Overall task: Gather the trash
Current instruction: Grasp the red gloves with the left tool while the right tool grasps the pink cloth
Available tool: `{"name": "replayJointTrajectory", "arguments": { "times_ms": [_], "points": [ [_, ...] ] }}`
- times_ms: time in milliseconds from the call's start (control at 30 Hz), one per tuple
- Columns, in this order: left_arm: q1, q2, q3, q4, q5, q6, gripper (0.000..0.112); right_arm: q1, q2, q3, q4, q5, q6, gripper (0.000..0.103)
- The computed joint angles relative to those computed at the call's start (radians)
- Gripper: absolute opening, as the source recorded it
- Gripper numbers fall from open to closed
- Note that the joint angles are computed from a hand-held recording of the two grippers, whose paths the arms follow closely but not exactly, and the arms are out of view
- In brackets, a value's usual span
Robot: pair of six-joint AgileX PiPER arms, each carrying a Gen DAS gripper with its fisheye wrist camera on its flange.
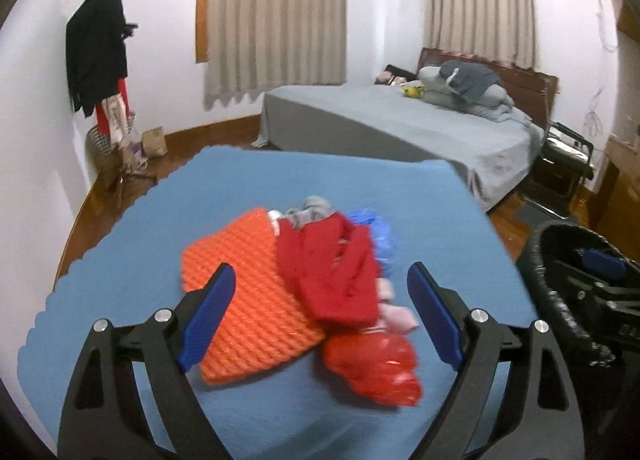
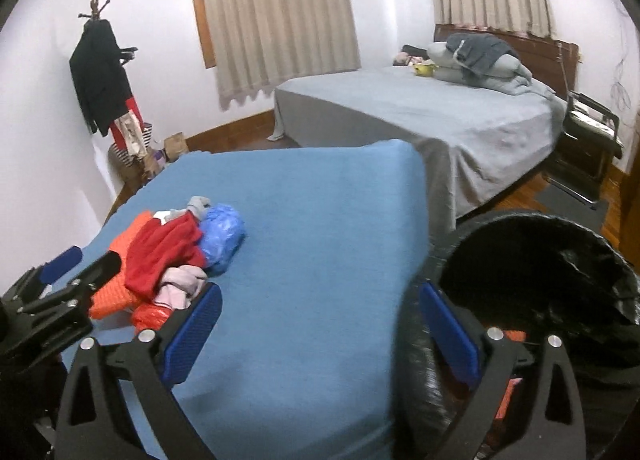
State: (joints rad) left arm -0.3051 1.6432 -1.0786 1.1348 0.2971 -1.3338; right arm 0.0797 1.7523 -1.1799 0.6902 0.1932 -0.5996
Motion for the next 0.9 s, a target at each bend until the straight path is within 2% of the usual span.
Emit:
{"name": "replayJointTrajectory", "arguments": {
  "times_ms": [33, 100, 167, 200, 333, 400, 433, 567, 600, 733, 900],
  "points": [
    [0.017, 0.019, -0.013, -0.025, -0.013, 0.023, 0.081, 0.005, 0.002, 0.004, 0.006, -0.008, -0.004, 0.097],
    [0.024, 0.048, -0.033, -0.061, -0.024, 0.055, 0.072, 0.017, 0.025, -0.025, -0.079, -0.008, 0.087, 0.097],
    [0.041, 0.082, -0.062, -0.133, -0.046, 0.131, 0.069, 0.029, 0.044, -0.048, -0.159, -0.007, 0.174, 0.097],
    [0.043, 0.092, -0.063, -0.142, -0.057, 0.139, 0.068, 0.03, 0.05, -0.049, -0.162, -0.01, 0.178, 0.097],
    [0.06, 0.148, -0.107, -0.339, -0.07, 0.338, 0.062, 0.032, 0.068, -0.07, -0.167, -0.004, 0.187, 0.097],
    [0.066, 0.16, -0.113, -0.384, -0.078, 0.38, 0.053, 0.036, 0.076, -0.076, -0.174, -0.003, 0.193, 0.097],
    [0.064, 0.154, -0.098, -0.354, -0.085, 0.349, 0.049, 0.036, 0.077, -0.075, -0.161, -0.001, 0.18, 0.097],
    [0.072, 0.145, -0.078, -0.303, -0.109, 0.295, 0.016, 0.039, 0.085, -0.082, -0.139, 0.012, 0.158, 0.097],
    [0.073, 0.144, -0.074, -0.288, -0.116, 0.279, 0.013, 0.041, 0.084, -0.079, -0.133, 0.011, 0.153, 0.097],
    [0.073, 0.125, -0.059, -0.206, -0.129, 0.187, 0.01, 0.049, 0.078, -0.077, -0.136, 0.008, 0.154, 0.097],
    [0.086, 0.063, -0.025, -0.091, -0.157, 0.072, 0.01, 0.045, 0.063, -0.068, -0.052, 0.011, 0.07, 0.097]
  ]
}}
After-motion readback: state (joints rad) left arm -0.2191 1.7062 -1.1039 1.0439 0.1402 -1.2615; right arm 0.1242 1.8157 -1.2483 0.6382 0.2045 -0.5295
